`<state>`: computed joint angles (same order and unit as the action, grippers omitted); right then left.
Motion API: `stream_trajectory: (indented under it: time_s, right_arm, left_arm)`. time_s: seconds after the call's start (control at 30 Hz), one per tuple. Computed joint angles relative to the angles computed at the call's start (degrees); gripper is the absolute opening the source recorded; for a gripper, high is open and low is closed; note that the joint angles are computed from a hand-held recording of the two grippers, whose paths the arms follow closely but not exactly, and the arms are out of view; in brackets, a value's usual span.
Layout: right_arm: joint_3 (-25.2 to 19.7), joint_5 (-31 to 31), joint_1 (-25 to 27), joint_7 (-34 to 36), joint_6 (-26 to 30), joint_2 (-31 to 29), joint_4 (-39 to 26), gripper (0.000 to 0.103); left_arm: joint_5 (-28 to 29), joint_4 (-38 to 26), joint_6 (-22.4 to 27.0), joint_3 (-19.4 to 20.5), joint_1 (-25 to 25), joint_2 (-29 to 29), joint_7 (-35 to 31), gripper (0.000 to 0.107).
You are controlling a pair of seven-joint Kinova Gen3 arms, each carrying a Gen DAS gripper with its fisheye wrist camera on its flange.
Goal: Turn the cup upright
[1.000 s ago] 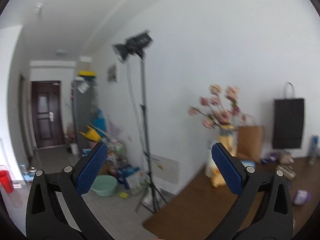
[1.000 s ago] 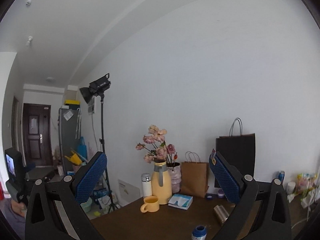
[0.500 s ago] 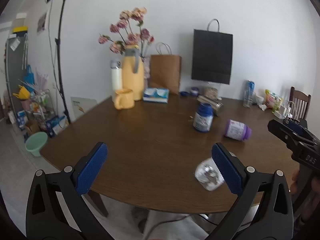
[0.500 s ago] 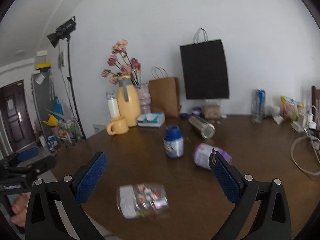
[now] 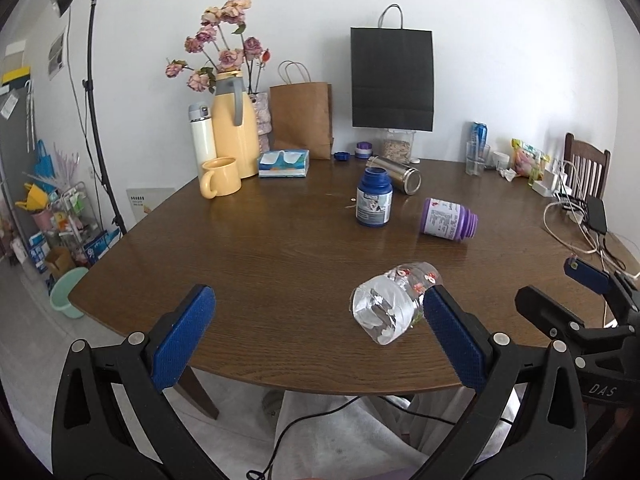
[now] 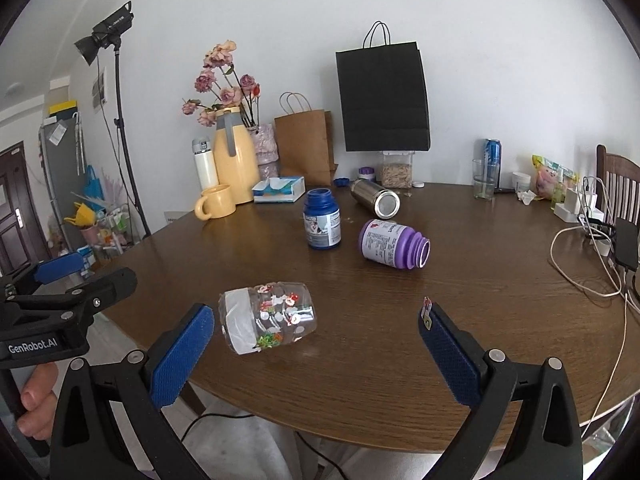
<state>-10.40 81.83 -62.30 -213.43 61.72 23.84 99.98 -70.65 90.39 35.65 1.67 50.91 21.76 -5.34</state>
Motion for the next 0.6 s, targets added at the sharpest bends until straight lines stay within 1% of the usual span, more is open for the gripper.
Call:
stream_trajectory:
  time_s: [0.33,0.43,0.5,0.53,0.57,0.6]
  right_arm:
    - [0.0,-1.5,0.3,2.0,-1.3,0.1,-0.8,0.103]
    - [0.1,-3.4,0.3,4.2,-1.0,0.1,-1.8,0.103]
    - [0.1,-4.9,0.7,5.6,-2.1,-0.3,-1.8,0.103]
    - [0.2,-5.0,0.9,5.6,-2.9,-0.7,-1.5,0.103]
    - [0.1,-5.2,1.1,5.6,-3.9,-1.1,-1.1,0.103]
    - [0.2,-5.5,1.3,5.6,-4.4,-1.3,-0.9,0.103]
  left_arm:
    - [0.7,0.3,-1.0,0.1,-0.4,-0.2,-0.9,0.103]
    - [1.8,0.1,-1.3,0.0,-0.6,-0.1,-2.2,0.103]
    - [3.9,-0.1,-2.5,1.3,-2.3,-0.2,-4.9,0.103]
    - [3.7,0.3,-3.5,1.3,-2.6,-0.1,-5.0,0.103]
    - [2.5,1.2,-5.6,0.1,-2.1,-0.3,-4.2,0.103]
    - [0.3,2.3,-7.7,-2.0,-0.7,-0.9,-2.6,0.103]
